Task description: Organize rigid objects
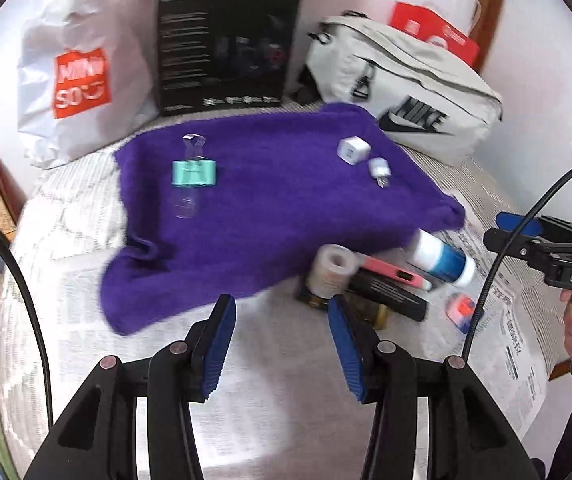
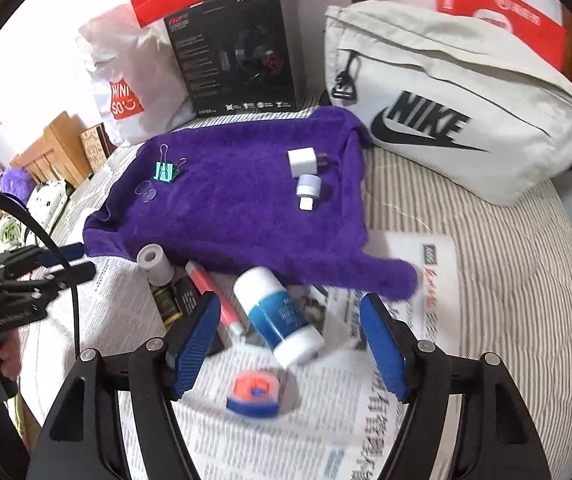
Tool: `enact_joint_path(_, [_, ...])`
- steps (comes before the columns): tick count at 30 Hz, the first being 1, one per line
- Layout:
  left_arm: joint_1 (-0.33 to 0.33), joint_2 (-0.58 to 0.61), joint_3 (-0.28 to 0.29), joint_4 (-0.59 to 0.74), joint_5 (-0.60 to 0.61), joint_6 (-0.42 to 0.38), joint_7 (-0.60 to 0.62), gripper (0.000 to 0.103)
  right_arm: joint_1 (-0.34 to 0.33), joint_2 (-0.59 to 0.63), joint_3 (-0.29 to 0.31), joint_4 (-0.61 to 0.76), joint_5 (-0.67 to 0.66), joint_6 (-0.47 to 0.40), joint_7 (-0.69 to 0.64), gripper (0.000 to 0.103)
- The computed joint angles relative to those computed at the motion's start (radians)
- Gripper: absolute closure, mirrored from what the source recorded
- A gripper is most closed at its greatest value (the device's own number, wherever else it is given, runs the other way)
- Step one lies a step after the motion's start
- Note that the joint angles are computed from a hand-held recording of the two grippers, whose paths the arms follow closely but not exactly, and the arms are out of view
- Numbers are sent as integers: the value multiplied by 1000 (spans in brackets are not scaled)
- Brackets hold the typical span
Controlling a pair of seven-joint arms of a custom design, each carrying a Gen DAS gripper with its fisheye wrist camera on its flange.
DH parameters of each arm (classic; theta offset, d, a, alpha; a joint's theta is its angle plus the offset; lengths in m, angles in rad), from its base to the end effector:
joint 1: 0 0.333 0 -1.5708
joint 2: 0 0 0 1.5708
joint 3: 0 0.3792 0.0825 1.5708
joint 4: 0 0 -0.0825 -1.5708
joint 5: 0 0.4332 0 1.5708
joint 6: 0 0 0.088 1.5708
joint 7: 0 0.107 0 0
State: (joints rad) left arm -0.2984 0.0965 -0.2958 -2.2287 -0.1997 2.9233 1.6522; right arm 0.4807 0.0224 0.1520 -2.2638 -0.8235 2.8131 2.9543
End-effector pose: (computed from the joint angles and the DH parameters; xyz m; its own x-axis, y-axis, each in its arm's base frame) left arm 0.5247 -0.3353 0.4283 -0.4957 -0.8590 0.1276 -0.7515 0.3507 -0.5589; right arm 0.4562 0.3784 0.4286 0.0228 -0.9854 -0.1690 -0.8006 0.0832 -0.5933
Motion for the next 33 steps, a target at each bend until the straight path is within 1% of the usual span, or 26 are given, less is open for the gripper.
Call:
enact_joint_path(1, [-3,3,-5,0,-4,3,6,57,0,-11,-1,-15,-9,8,17,31])
enact_joint_path(3, [9,22,-44,13,-95,10,85,57,-4,-31,3,-45,-7,20,33,31])
enact_joint_path(5, [10,43,-61,28,-146,11,121,57,-10,-48,11,-65,-1,8,43,31])
enact_joint_path(7, [-30,67,-23,48,-53,3,38,57,-18,-69,20,-88,8,2,51,31])
enact_joint_path(8, [-36,77,-19,56,-32,8,22,57,-22,-79,25,-99,9,3,55,31])
enact_joint_path(11, [-6,111,-61,79,-83,31,50,57,-37,-100,41,-121,9,3,62,31])
enact_joint_path(13, [-5,128,-62,92,-81,33,34,57,-45,-110,50,-133,11,2,62,31])
enact_joint_path(14, [-13,134,-52,96,-60,33,19,60,-49,-114,53,-139,14,4,61,31])
enact_joint_path(16, [-46,144,-14,107,9,25,-42,68,-57,-121,58,-153,21,10,59,31])
enact_joint_path(20, [-83,162,35,125,124,15,-146,72,-65,-115,62,-165,56,25,35,31])
enact_joint_path(21, [-72,163,22,125,126,17,-143,72,-66,-113,64,-165,59,25,33,31])
enact_joint_path(25, [-58,154,12,116,160,20,-151,73,-61,-94,62,-159,88,32,-2,31])
enact_joint_path(28, [-31,131,-6,92,148,26,-136,73,-57,-74,59,-143,71,48,-13,31])
enact_joint_path(30, [-35,107,12,64,163,33,-159,73,-49,-50,50,-124,93,63,-58,31])
enact_joint_path(31, [-28,94,12,46,159,37,-162,73,-43,-34,46,-107,106,53,-93,31])
enact_joint_path(33, [-2,73,-4,16,125,44,-139,73,-29,-5,36,-71,83,30,-126,31])
